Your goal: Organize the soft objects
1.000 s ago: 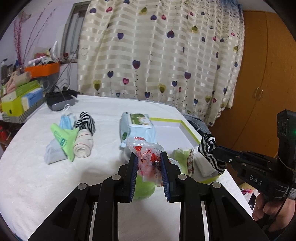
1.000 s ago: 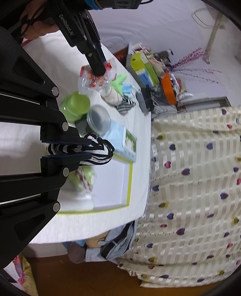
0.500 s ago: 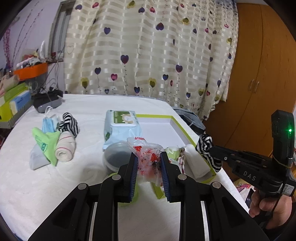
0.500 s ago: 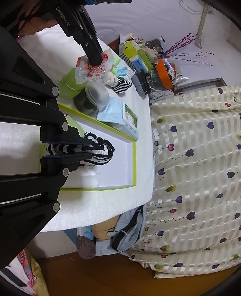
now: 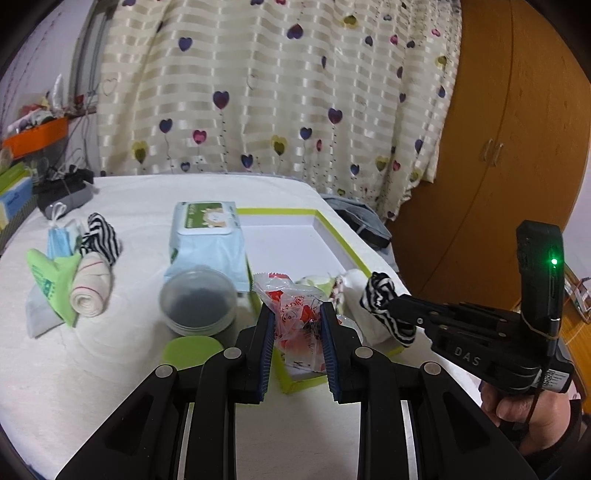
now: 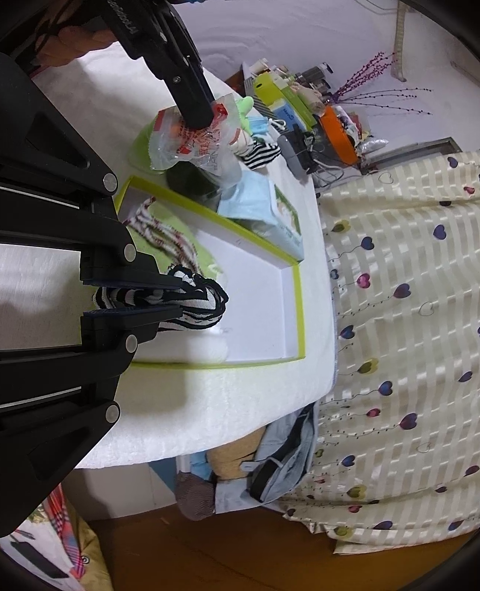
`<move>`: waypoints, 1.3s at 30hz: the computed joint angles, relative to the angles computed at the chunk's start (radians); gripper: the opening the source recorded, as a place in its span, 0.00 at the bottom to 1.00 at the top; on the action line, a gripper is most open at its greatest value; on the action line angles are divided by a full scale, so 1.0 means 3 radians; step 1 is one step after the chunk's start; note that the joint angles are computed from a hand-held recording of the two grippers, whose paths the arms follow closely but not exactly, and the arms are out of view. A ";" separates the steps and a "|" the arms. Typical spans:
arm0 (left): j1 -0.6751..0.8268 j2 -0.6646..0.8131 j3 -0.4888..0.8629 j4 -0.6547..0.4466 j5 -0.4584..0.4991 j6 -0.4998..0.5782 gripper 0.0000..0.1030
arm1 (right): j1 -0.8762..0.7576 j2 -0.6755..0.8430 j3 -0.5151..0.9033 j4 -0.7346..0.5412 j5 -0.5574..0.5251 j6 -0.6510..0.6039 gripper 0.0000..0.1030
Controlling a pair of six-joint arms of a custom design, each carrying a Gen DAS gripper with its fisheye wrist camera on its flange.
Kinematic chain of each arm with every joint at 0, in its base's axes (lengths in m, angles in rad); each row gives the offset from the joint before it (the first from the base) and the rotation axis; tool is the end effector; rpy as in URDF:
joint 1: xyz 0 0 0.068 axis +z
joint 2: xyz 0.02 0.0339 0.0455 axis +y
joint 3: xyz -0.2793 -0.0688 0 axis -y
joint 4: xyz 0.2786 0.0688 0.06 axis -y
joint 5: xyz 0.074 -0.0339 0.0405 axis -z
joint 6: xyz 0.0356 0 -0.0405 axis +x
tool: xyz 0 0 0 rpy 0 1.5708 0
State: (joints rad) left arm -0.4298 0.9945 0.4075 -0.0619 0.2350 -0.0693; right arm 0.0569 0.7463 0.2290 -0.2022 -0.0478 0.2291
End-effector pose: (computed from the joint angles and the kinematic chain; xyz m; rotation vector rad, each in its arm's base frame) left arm 0.1961 -0.0990 0.1777 0.5326 2.1879 -0.5328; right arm 0.1688 0.0113 0.1453 0.1728 2.2912 0.2028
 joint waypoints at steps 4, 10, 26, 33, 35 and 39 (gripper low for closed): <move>-0.0032 0.0043 0.0018 0.0017 -0.0033 -0.0025 0.22 | -0.0041 0.0155 0.0003 0.0131 -0.0061 -0.0013 0.08; -0.0038 0.0156 0.0060 0.0061 -0.0088 -0.0033 0.22 | 0.0025 0.0665 0.0035 0.0507 -0.0142 -0.0001 0.08; -0.0135 0.0495 0.0249 0.0188 -0.0180 -0.0069 0.22 | 0.0069 0.0367 -0.0081 0.0419 -0.0187 -0.0045 0.50; -0.0330 0.0951 0.0519 0.0331 -0.0345 -0.0121 0.23 | -0.0294 0.0243 -0.0120 0.0387 -0.0398 -0.0141 0.50; -0.0386 0.1148 0.0642 0.0362 -0.0391 -0.0136 0.23 | -0.0399 0.0292 -0.0109 0.0414 -0.0473 -0.0192 0.50; -0.0444 0.1470 0.0855 0.0397 -0.0473 -0.0181 0.23 | -0.0589 0.0417 -0.0105 0.0524 -0.0633 -0.0290 0.50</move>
State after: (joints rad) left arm -0.5631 1.4356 0.6639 0.0571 0.0930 -0.1235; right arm -0.1199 0.8715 0.1976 -0.0449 -0.2377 0.1421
